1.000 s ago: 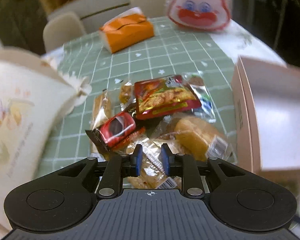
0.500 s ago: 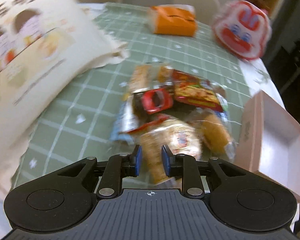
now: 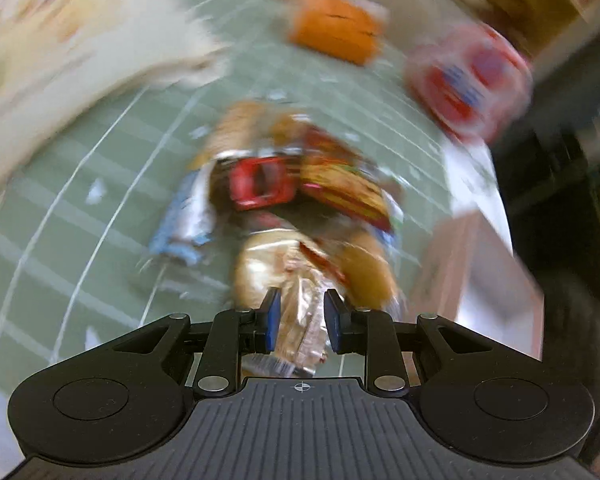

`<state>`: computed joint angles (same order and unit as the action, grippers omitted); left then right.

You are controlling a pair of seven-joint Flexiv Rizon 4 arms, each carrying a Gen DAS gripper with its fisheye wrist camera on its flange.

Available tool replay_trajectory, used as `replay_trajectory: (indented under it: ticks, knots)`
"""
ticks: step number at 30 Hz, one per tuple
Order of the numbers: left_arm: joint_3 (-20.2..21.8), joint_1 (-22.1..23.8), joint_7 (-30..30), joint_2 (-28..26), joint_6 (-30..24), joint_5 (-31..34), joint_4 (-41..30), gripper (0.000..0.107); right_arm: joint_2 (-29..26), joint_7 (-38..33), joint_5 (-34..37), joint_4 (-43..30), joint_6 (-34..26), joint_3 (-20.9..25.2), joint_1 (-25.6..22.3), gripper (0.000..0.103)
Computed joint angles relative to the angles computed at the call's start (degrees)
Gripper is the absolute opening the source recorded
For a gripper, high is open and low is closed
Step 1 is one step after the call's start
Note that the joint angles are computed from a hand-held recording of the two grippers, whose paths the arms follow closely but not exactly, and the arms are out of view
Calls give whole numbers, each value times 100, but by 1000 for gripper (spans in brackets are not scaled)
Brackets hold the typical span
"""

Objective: Organize snacks
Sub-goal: 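Hold the yellow packet in the right gripper while the left gripper reaches toward the wafer roll, then grasp the brown wafer bar with the left gripper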

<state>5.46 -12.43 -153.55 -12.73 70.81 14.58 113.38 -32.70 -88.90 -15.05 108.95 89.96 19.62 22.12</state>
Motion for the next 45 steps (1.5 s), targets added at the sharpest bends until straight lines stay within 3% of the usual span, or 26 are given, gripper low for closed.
replay_trajectory:
  ticks: [4,8,15,20,24,26,29,32,36,42,45]
  knots:
    - [-148,-256,1101,-20,-1121,851,-630,28,-40,-83,-3,17,118,59,-58,103]
    - [-257,-483,1342,-187,-1834,1361,-1063,28,-57,-75,-25,67,266,40,-56,103]
    - [-405,-595,2151,-400,-1956,1347,-1229,30,-64,-22,-109,124,383,29,-69,103]
    - [-363,-753,2572,-441,-2450,1610,-1382,32,-79,2,-172,152,457,52,-112,103]
    - [-424,-567,2896,-445,-2171,1205,-1194,33,-112,-7,-222,142,488,112,-179,103]
    - [-473,-466,3220,-464,-1946,956,-1078,52,-116,0,-240,157,522,112,-185,103]
    - [-555,-294,3680,-469,-1550,422,-858,69,-128,12,-270,162,546,125,-202,103]
    - [-429,-354,3670,-457,-1502,319,-836,67,-133,31,-293,183,604,114,-201,103]
    - [-265,-442,3448,-511,-1949,583,-1018,64,-140,74,-331,188,637,112,-213,103]
    - [-438,28,3932,-506,-1226,-471,-459,65,-1,368,-279,179,384,-147,54,103]
    - [-509,139,4317,-407,-871,-798,-164,55,133,723,-180,254,353,-584,479,103]
